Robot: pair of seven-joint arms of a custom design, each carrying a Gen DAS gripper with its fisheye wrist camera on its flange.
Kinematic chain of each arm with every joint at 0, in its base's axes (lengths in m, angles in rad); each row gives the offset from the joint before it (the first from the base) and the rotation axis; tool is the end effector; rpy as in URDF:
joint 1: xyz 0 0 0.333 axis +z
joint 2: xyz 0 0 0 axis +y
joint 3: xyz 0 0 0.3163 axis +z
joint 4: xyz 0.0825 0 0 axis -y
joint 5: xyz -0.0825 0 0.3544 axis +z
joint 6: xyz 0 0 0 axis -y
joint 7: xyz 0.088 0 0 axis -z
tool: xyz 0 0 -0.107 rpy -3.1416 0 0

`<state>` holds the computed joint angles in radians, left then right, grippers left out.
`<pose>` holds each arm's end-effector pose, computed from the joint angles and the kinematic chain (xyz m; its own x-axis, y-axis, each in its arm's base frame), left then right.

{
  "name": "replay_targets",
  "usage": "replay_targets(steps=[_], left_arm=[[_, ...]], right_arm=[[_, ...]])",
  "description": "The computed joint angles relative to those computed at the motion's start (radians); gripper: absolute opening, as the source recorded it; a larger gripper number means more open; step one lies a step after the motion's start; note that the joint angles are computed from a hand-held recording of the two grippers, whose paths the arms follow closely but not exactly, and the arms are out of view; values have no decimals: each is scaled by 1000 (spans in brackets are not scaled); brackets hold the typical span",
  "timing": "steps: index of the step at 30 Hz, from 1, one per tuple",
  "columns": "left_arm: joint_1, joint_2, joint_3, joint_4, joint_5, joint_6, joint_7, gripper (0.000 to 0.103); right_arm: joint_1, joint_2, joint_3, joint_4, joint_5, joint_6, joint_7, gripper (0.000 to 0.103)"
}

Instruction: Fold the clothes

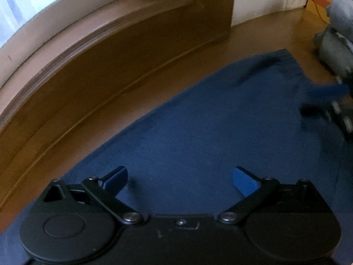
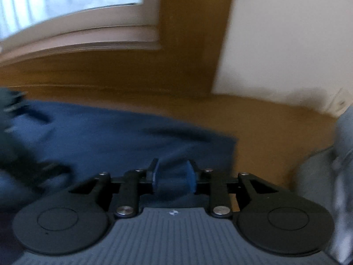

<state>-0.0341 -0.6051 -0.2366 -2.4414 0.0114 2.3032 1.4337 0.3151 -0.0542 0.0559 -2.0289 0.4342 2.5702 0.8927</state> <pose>0.3643 -0.1169 0.5637 -0.1088 -0.9905 -0.0836 -0.8833 0.1349 -0.4490 0.5203 0.1958 0.5493 0.6826 -0.7307 0.0084 -0.5682 -0.5380 -0.6226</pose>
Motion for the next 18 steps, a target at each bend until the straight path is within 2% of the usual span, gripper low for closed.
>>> replay_targets(steps=[2,3,5,6,7,8,9,10,12,13,15,18], left_arm=[[-2,0,7,2,-16,-12,-8,103],[3,16,5,1,-14,3,-13,103],[7,49,-10,15,-4,22,-32,103],[11,74,-18,8,7,57,-40,103],[7,67,-18,3,12,57,-44,103],[2,58,-18,-1,14,54,-47,103],[-2,50,-19,-6,15,51,-50,103],[-5,46,-16,-10,15,50,-51,103],[-9,37,-12,-19,12,49,-52,103],[-3,51,3,7,16,37,-35,103],[3,53,9,19,20,31,-23,103],[2,29,0,12,24,15,-24,103]], right_arm=[[0,-19,3,-35,-44,-13,-2,29],[-4,-25,8,-59,-113,1,27,29],[-3,-48,-4,-104,-120,42,5,29],[-12,-59,-6,-114,-163,47,40,30],[-23,-66,-5,-124,-226,63,91,31],[-34,-75,-5,-135,-282,72,134,36],[-41,-80,-9,-142,-315,77,166,54],[-43,-78,-16,-138,-322,69,192,59],[-38,-98,-31,-133,-289,36,218,58],[-30,-108,-33,-139,-272,48,222,53],[3,-141,-49,-164,-205,71,160,52],[55,-185,-86,-172,-79,1,60,52]])
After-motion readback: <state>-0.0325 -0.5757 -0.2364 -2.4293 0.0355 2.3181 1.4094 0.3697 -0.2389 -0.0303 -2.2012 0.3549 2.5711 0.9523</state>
